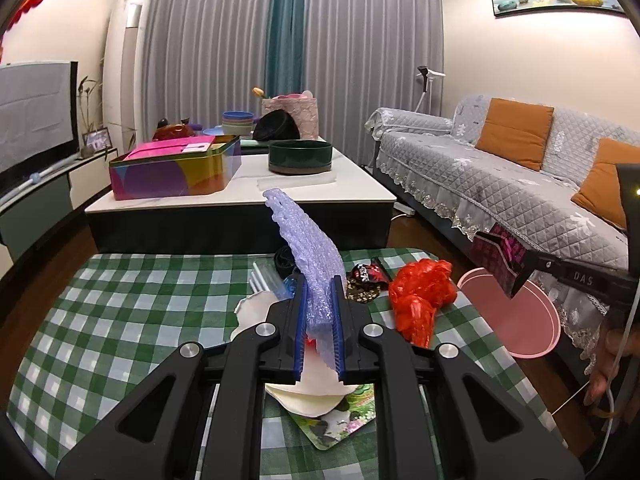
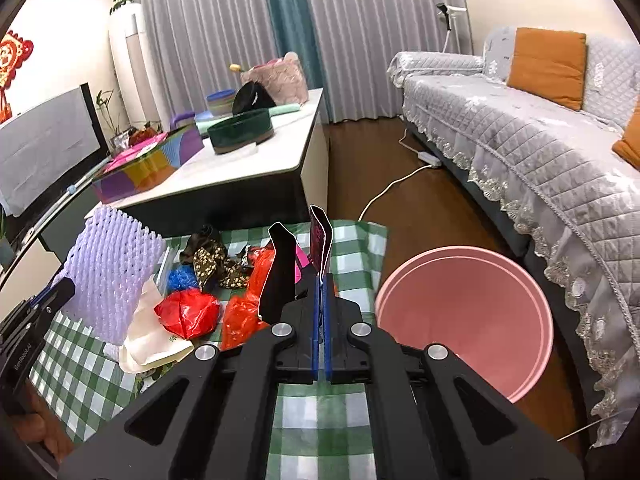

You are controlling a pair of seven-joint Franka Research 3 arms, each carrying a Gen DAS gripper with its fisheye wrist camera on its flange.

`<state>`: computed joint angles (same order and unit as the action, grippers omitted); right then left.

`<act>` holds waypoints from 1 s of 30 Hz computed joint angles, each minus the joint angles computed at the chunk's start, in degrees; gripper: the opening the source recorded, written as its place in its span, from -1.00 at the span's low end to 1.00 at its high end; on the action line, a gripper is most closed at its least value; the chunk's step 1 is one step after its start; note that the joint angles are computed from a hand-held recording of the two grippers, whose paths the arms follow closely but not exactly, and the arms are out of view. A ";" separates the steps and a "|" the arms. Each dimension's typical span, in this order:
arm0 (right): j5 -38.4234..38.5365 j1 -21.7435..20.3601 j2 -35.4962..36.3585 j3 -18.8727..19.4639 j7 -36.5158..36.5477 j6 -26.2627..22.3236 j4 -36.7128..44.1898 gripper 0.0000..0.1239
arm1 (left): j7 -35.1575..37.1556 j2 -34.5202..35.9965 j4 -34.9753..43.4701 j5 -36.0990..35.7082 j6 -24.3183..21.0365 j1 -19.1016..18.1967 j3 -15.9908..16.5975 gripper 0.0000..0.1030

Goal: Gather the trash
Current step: 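Carry the foam net and the card over the pink bucket with both grippers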

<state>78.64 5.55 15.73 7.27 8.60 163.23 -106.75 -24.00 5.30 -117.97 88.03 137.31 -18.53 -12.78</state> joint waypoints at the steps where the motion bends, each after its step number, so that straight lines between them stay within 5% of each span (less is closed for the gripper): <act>1: 0.75 -0.34 -0.42 -0.01 -0.71 -0.09 -0.28 -0.97 | 0.15 0.06 0.09 0.01 -0.16 -0.12 -0.09 -0.78; 12: 0.71 -1.06 -3.85 -2.42 -0.26 -1.19 -1.99 -0.97 | 2.43 0.61 2.30 -0.44 1.41 -1.00 -0.62 -0.78; 17: -5.87 -2.12 -3.92 -4.05 6.58 -2.58 -0.64 -0.97 | 4.15 3.44 6.52 -0.58 3.62 -1.70 -0.09 -0.79; 30: -11.70 -8.05 4.46 -3.23 12.16 -2.14 9.83 -0.97 | 14.17 15.73 22.35 -3.47 9.32 -5.94 4.01 -0.78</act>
<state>66.94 -2.51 20.19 4.04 20.76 161.10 -96.92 -9.83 21.03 -95.62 84.56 146.63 -24.47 -8.77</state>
